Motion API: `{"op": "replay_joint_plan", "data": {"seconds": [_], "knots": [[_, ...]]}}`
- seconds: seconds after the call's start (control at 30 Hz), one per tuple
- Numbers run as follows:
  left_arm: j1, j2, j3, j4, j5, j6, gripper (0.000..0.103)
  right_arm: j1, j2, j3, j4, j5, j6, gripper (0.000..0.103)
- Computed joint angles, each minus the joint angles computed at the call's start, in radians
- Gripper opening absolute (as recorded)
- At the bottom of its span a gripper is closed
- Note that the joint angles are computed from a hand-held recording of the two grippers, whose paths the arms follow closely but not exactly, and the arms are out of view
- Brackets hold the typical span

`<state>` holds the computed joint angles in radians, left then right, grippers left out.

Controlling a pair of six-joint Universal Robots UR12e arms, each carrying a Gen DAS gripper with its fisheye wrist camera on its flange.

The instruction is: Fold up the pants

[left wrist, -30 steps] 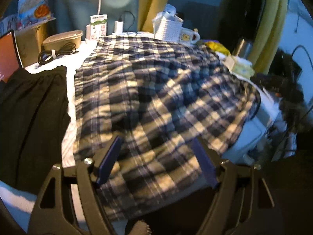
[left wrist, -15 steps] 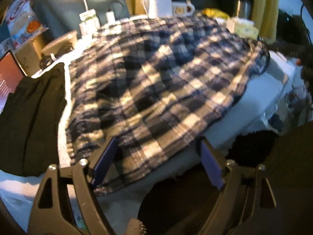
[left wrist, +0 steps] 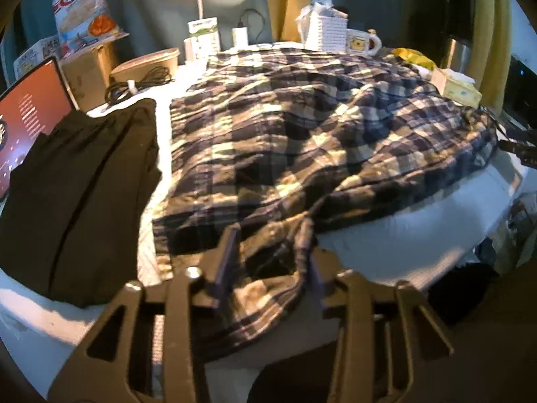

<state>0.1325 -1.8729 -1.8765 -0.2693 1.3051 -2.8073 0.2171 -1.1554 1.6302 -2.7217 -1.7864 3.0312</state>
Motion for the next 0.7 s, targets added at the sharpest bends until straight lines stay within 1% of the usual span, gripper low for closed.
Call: {"op": "replay_joint_plan", "data": {"seconds": [0.07, 0.1, 0.17, 0.2, 0.23, 0.27, 0.37, 0.47, 0.5, 0.53, 0.57, 0.6, 0.63, 0.7], "knots": [[-0.005, 0.003, -0.008, 0.016, 0.002, 0.018, 0.030, 0.002, 0.000, 0.006, -0.004, 0.018, -0.053, 0.064], [-0.007, 0.003, -0.011, 0.028, 0.005, 0.024, 0.030, 0.002, 0.002, 0.007, -0.012, 0.027, -0.071, 0.065], [-0.002, 0.001, -0.018, 0.049, -0.010, 0.029, 0.031, 0.002, 0.012, 0.008, -0.050, 0.065, -0.104, 0.070], [0.001, 0.001, -0.020, 0.052, -0.018, 0.026, 0.031, 0.002, 0.018, 0.004, -0.062, 0.075, -0.107, 0.075], [0.004, 0.001, -0.020, 0.054, -0.027, 0.018, 0.031, 0.003, 0.025, -0.001, -0.069, 0.083, -0.109, 0.077], [0.004, 0.000, -0.020, 0.056, -0.027, 0.012, 0.032, 0.004, 0.037, -0.012, -0.075, 0.085, -0.112, 0.078], [-0.006, -0.001, -0.022, 0.070, 0.004, 0.008, 0.033, 0.008, 0.056, -0.030, -0.093, 0.068, -0.115, 0.078], [-0.005, -0.001, -0.019, 0.063, -0.004, 0.025, 0.032, 0.002, 0.057, -0.033, -0.124, 0.090, -0.101, 0.078], [-0.002, -0.001, -0.015, 0.047, -0.018, 0.025, 0.024, -0.002, 0.056, -0.032, -0.129, 0.108, -0.099, 0.076], [-0.001, 0.000, -0.010, 0.031, -0.028, 0.026, 0.019, -0.005, 0.055, -0.030, -0.137, 0.130, -0.098, 0.058], [-0.005, 0.001, -0.008, 0.026, -0.022, 0.029, 0.011, -0.010, 0.054, -0.027, -0.144, 0.168, -0.104, 0.043], [-0.009, 0.003, -0.007, 0.029, -0.015, 0.037, 0.007, -0.009, 0.055, -0.030, -0.139, 0.177, -0.107, 0.026], [-0.011, 0.005, -0.006, 0.032, -0.016, 0.043, 0.006, -0.006, 0.057, -0.035, -0.131, 0.171, -0.115, 0.026], [-0.008, 0.010, -0.004, 0.040, -0.029, 0.030, 0.006, 0.009, 0.062, -0.039, -0.137, 0.127, -0.156, 0.024]]}}
